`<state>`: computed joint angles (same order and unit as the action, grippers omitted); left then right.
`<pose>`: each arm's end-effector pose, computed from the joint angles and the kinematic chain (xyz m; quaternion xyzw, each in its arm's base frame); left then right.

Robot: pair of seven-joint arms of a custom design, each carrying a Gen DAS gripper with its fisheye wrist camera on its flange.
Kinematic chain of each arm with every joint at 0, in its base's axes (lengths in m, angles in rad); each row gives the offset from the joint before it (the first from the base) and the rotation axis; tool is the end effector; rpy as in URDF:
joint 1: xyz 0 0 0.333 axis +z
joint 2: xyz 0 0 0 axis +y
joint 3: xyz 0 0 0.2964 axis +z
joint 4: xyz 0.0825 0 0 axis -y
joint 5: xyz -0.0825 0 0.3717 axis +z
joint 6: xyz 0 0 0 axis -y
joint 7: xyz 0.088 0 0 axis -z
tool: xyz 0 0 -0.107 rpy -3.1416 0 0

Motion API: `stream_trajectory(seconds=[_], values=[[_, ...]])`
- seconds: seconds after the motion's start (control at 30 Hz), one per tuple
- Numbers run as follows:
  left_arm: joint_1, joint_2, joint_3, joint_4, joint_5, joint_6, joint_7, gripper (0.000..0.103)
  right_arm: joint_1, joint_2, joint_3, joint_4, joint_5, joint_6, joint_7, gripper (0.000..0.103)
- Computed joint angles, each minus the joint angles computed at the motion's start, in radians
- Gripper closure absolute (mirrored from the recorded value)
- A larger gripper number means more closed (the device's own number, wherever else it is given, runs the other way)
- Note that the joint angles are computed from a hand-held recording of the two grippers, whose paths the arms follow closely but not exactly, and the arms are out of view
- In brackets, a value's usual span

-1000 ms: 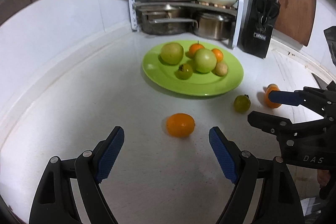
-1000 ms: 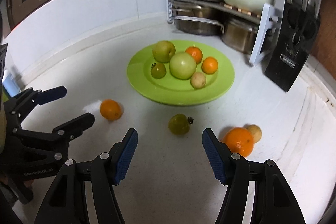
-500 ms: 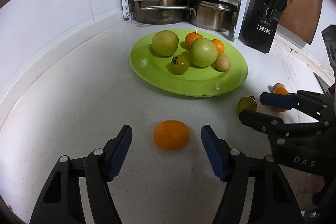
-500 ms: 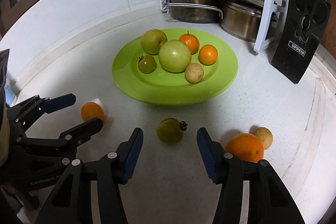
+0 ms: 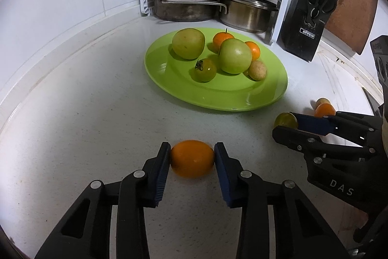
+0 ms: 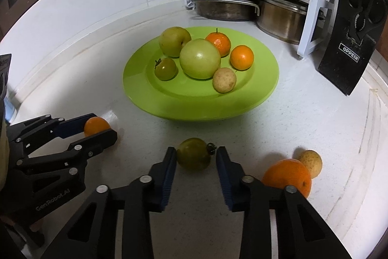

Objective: Organize fruits
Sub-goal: 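Carry the orange and green tomato over the green plate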

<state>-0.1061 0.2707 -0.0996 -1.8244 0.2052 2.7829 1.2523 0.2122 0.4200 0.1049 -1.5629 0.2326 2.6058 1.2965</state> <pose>0.6426 -0.1377 0.4553 -0.6511 0.6780 -0.2646 0.2155 0.6733 0.2033 0.4617 -0.7907 0.5206 -0.1340 0.2928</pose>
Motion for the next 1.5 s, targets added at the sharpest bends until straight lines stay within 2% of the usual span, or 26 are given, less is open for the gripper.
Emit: stream_trajectory(seconds=[0.4,0.9,1.33,1.5], values=[[-0.001,-0.045,-0.001,-0.043,0.007,0.030,-0.016,0.067,-0.011,-0.048,0.016,-0.048,0.047,0.020,-0.045,0.073],[-0.005,-0.163,-0.013,-0.141,0.070,0.079,-0.072,0.067,-0.018,-0.179,0.022,-0.167,0.147,0.080,-0.128,0.073],[-0.006,-0.232,-0.038,-0.175,0.129,0.106,-0.163,0.067,-0.013,-0.287,0.004,-0.248,0.260,0.106,-0.220,0.073],[-0.010,-0.238,-0.041,-0.156,0.217,0.096,-0.243,0.067,-0.013,-0.308,-0.006,-0.255,0.305,0.109,-0.262,0.073]])
